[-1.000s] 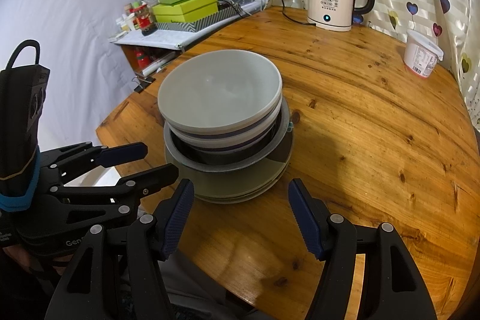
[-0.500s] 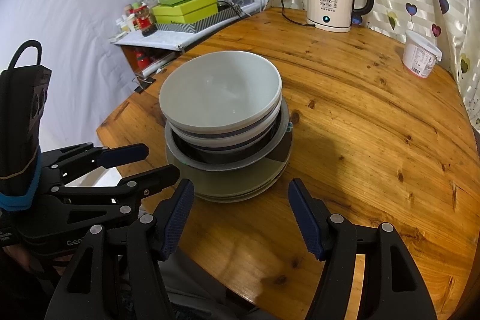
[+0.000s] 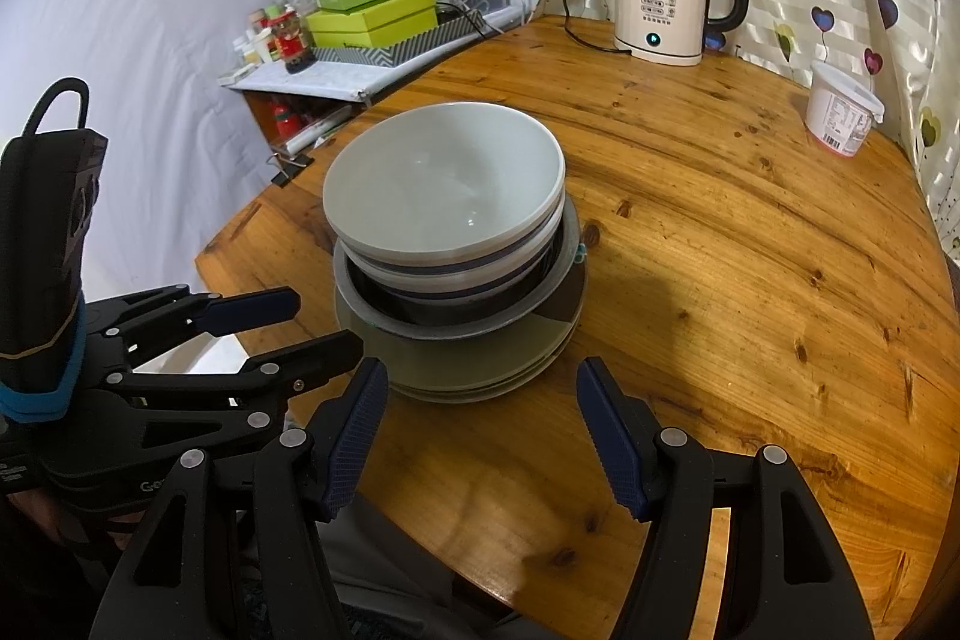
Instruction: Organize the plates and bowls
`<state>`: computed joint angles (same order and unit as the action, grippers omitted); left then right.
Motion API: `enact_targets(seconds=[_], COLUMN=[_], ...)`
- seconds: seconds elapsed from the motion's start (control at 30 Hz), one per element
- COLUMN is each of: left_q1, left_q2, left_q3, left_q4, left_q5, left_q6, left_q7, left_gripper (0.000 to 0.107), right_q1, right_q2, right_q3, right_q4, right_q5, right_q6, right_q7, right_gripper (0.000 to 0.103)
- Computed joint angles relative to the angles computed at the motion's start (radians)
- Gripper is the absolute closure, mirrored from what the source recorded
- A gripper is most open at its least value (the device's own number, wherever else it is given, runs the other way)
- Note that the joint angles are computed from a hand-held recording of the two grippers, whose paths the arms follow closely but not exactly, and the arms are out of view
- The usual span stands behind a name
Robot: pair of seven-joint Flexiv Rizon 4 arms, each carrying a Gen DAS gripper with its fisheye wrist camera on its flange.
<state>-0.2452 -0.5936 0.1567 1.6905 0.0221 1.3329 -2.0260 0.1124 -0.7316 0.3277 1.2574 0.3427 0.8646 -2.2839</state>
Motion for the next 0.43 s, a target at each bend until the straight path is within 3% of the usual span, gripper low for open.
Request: enact_targets(seconds=[0.43], left_q1=[-0.004], left_q2=[0.001], left_q3=[0.004], left_q4=[-0.001], left_q5=[0.001], left_q6=[0.001], left_q7=[-0.002], left_gripper=[0.052], right_q1=[-0.002], right_q2=[0.000], right_q3=[0.000], right_q4=[-0.004], right_q5=[0.005], right_q6=[-0.001], right_q7=[-0.001], right_gripper=[0.037])
